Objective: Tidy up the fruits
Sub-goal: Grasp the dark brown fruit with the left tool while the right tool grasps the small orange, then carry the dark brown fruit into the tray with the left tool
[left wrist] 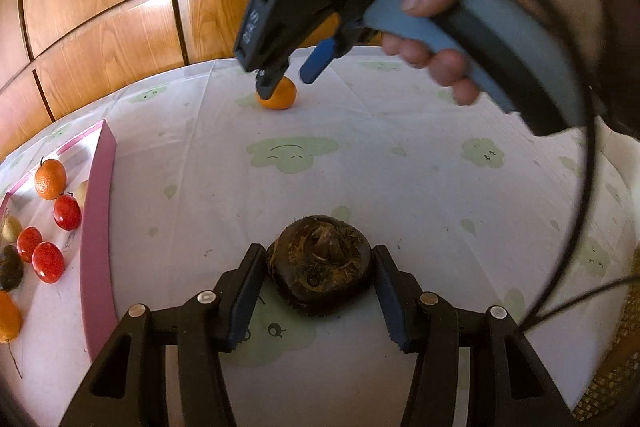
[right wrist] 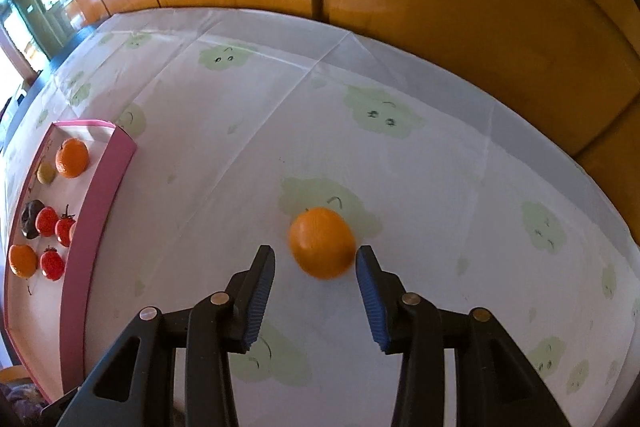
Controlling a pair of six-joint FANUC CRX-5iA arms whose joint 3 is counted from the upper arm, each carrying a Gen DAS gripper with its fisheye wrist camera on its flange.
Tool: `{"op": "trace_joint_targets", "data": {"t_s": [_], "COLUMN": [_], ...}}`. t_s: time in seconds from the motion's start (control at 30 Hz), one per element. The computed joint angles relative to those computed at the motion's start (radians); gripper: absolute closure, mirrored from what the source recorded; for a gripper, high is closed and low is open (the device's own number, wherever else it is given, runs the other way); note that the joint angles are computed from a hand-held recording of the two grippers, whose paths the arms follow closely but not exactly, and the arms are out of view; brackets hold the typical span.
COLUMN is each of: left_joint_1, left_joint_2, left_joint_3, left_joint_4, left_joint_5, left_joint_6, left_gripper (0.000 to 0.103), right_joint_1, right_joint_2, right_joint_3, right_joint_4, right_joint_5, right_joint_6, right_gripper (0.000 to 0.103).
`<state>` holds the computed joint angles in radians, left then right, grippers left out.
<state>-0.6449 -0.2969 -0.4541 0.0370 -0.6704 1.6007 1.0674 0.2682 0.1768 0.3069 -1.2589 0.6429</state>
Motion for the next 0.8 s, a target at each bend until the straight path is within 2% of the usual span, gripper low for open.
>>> {"op": "trace_joint_targets", "data": {"t_s": [0.13,0.2,0.33,0.47,0.6,0.8], "left_joint_1": [-0.002,-0.001,0.0,-0.003,-0.006,-0.008], "left_joint_2": [0.001,0.001,0.0,0.001,0.002,0.011], "left_joint_3": [0.003,0.003,0.001,0.003,0.005,0.018], "left_joint_4": [-0.006,-0.006,-0.003,-0.01,-0.017,-0.021], "left_joint_5": [-0.002,-0.002,0.0,-0.001,-0.003,-0.018], "left_joint_6": [0.004,0.003,0.001,0.006,0.012,0.015], "left_gripper": [0.049,0.049,0.049,0.049,0.049,0.049], "right_joint_1": [-0.016,-0.02,0.01,0.056,0.087,0.15], "right_joint_2": [0.034,0.033,-0.019,-0.095,-0.186,-0.296], "right_joint_3": [0.021,0.02,-0.033,-0.092,-0.172,-0.309], "right_joint_4": [-0.005,-0.015,0.017,0.013,-0.047,-0.035], "right_joint_5": [-0.001,0.004,0.02,-0.025,-0.052,-0.043], "right_joint_6": [0.02,0.02,0.0,-0.025,-0.123,-0.316], "right_gripper": [0.06,0.066,0.066,0.066,0.066,0.066]}}
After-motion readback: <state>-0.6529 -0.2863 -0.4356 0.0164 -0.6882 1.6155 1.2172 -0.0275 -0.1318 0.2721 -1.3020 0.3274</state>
